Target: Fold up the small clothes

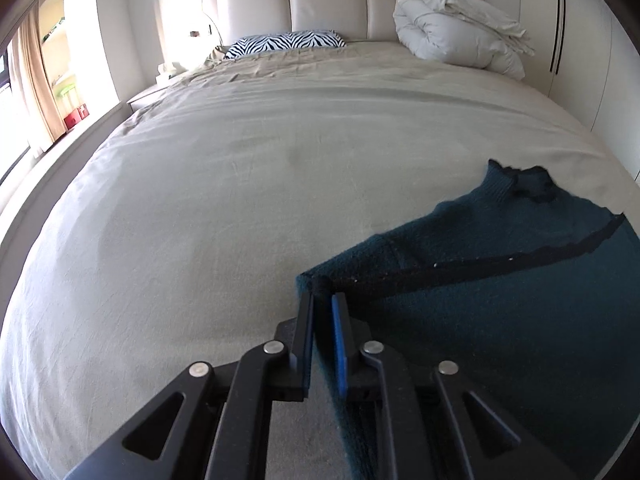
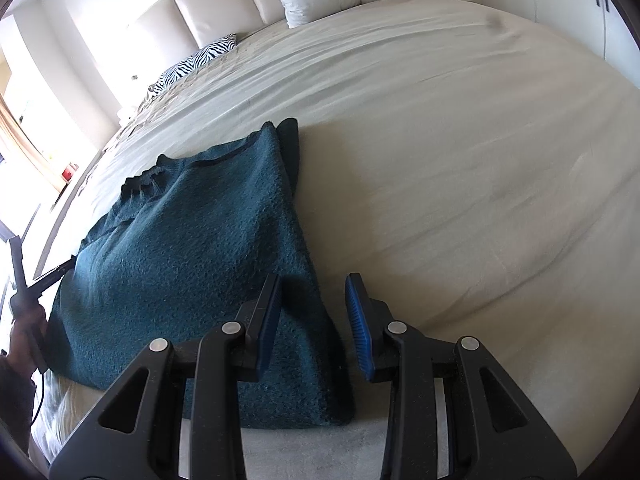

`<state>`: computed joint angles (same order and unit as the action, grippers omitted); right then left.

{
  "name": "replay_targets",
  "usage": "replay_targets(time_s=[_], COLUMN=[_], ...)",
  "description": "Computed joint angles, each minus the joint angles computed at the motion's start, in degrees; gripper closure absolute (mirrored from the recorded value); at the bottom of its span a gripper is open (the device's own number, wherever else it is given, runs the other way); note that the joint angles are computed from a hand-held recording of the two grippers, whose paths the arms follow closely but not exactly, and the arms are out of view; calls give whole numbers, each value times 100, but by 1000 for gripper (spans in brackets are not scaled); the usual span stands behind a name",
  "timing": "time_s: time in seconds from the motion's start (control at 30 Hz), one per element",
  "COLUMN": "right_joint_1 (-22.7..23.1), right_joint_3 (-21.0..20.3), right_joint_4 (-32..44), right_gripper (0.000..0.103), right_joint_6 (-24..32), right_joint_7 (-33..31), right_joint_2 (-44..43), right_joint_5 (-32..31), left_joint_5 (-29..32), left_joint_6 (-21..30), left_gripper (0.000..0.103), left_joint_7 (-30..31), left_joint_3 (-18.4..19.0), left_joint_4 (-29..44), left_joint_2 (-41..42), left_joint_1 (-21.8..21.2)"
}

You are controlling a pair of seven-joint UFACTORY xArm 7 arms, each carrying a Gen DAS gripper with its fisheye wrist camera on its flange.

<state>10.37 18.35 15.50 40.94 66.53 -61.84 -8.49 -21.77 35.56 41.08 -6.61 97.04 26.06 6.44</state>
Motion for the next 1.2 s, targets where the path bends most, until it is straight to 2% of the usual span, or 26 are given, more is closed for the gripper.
replay_targets(time_s=[0.03,0.07,0.13,0.17,0.27,0.4,0.5,0.53,0.57,0.6,0.63,0.7,0.9,0.97,1.03,1.1,1.13,1.17,1.2], right_joint_1=[-48,-87,-187,-297,-626,-1154,-1294,-1369,-1396,-1346,-1308,-1319,-1167,-1130,-1098,-1140,-1141,-1285,-1351], right_joint_3=[39,72,103,128,104,158,-18,-9,-20,-77,-96,-56,-368,-472,-570,-605,-585,-326,-136], right_joint_4=[53,86,129,218,517,1182,1695,1950,2135,2267,2436,2468,2496,2488,2403,2231,2206,2233,2200], right_gripper=[71,71,71,71,46,45,45,46,59,80,83,92,96,96,96,90,89,88,88], right_joint_6=[100,169,188,224,-42,-584,-864,-717,-593,-499,-281,-212,-212,-292,-433,-539,-412,-45,83], right_joint_7=[57,111,215,261,239,-121,-386,-457,-487,-531,-589,-340,49,58,80,280,439,807,1053], right_joint_2=[-28,-76,-212,-197,197,1336,2392,2822,3136,3343,3591,3647,3793,3851,3806,3632,3492,3271,3048], right_joint_5=[-11,-30,-95,-149,-353,-883,-1004,-1076,-1162,-1210,-1300,-1677,-1972,-2018,-2005,-1956,-1897,-1976,-2040], left_joint_5=[-24,33,227,223,-243,-759,-523,-420,-208,-170,-252,-399,-512,-654,-693,-646,-612,-641,-791], left_joint_6=[-62,-258,-846,-1071,-1191,-1069,-1060,-1015,-919,-869,-880,-906,-923,-798,-639,-704,-767,-799,-786], left_gripper=[85,74,60,59,59,58,58,58,58,58,58,56,46,41,41,41,41,42,43], left_joint_7=[42,24,-109,-96,316,965,720,616,421,388,477,664,670,684,637,569,513,495,543], left_joint_3=[-6,49,188,179,-92,-230,-48,8,103,101,43,-42,-48,-75,-56,8,49,65,49], left_joint_4=[-106,-291,-737,-926,-1212,-1387,-1397,-1383,-1333,-1348,-1350,-1378,-1420,-1353,-1271,-1385,-1483,-1582,-1698], left_joint_2=[-86,-222,-501,-631,-932,-1138,-1018,-957,-863,-838,-816,-804,-772,-725,-704,-827,-925,-1043,-1205], left_joint_1=[24,-8,-124,-109,107,63,-192,-240,-316,-305,-244,-151,-94,-18,11,-13,-28,-14,43])
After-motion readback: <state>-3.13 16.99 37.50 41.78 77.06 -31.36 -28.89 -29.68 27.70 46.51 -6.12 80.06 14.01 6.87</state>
